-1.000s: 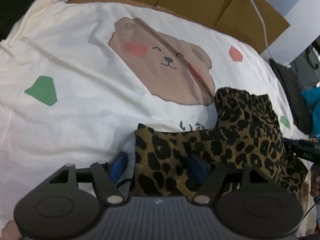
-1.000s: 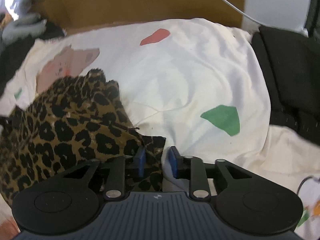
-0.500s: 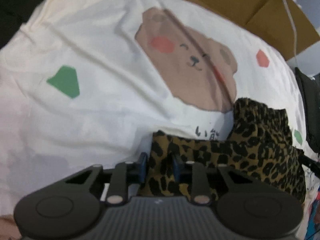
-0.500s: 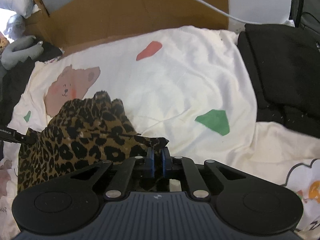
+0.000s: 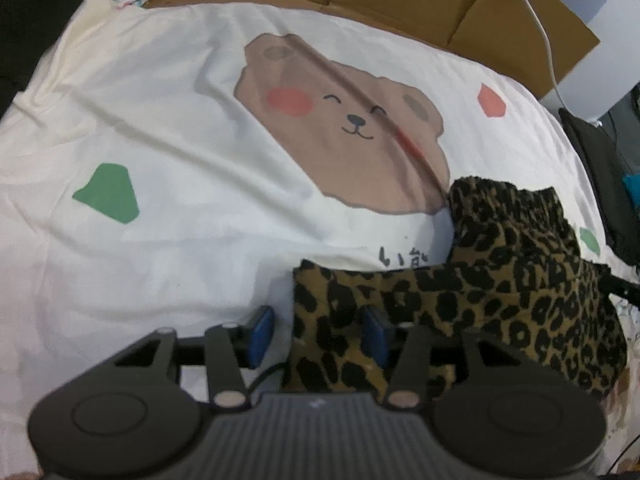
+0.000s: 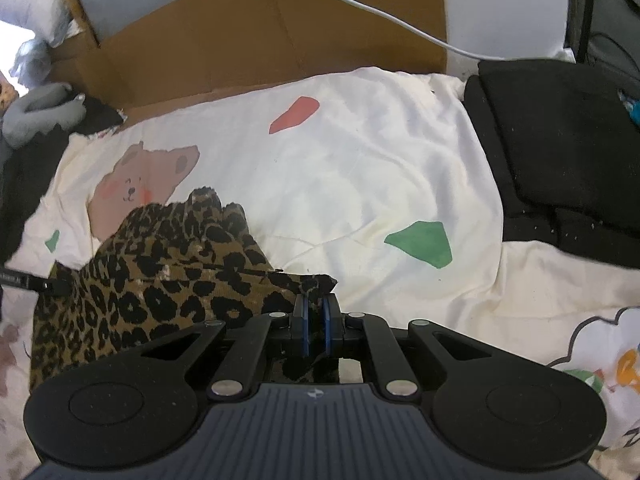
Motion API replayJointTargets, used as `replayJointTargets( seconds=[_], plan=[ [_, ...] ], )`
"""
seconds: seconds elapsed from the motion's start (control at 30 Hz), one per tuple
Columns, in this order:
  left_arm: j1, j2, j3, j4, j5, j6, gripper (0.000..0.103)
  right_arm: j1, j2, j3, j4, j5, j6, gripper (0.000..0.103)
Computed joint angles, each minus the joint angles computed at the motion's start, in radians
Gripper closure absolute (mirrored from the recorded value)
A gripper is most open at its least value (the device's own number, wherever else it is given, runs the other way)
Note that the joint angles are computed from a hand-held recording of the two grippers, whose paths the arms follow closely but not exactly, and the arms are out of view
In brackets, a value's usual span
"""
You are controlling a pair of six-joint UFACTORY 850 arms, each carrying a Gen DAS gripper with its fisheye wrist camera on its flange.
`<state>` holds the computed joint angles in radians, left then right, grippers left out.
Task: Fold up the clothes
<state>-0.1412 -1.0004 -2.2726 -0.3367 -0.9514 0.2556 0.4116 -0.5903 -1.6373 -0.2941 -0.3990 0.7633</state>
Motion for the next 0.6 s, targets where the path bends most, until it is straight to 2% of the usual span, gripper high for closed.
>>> replayJointTargets(
  seconds=[0.1,0.17,0.23,0.3,0.33,0.6],
  plan=[
    [0.003,0.000,0.009,-0.020,0.009,0.016,0.050,0.000,0.005,0.010,-0.016,0.004,0.019,0.098],
    [0.005,0.002,0.020,-0.037,0.018,0.027,0.046,-0.001,0.009,0.017,-0.025,0.012,0.042,0.098],
    [0.004,0.006,0.028,-0.043,0.025,0.036,0.048,0.001,0.015,0.025,-0.050,0.017,0.070,0.098],
    [0.013,0.011,0.037,-0.073,0.025,0.027,0.076,0.004,0.021,0.031,-0.072,0.023,0.089,0.098],
    [0.024,0.010,0.036,-0.110,0.016,0.022,0.095,0.005,0.025,0.034,-0.082,0.026,0.097,0.098],
    [0.059,0.142,0.197,-0.280,0.125,0.115,0.095,0.000,0.078,0.078,-0.129,0.083,0.175,0.098]
  ],
)
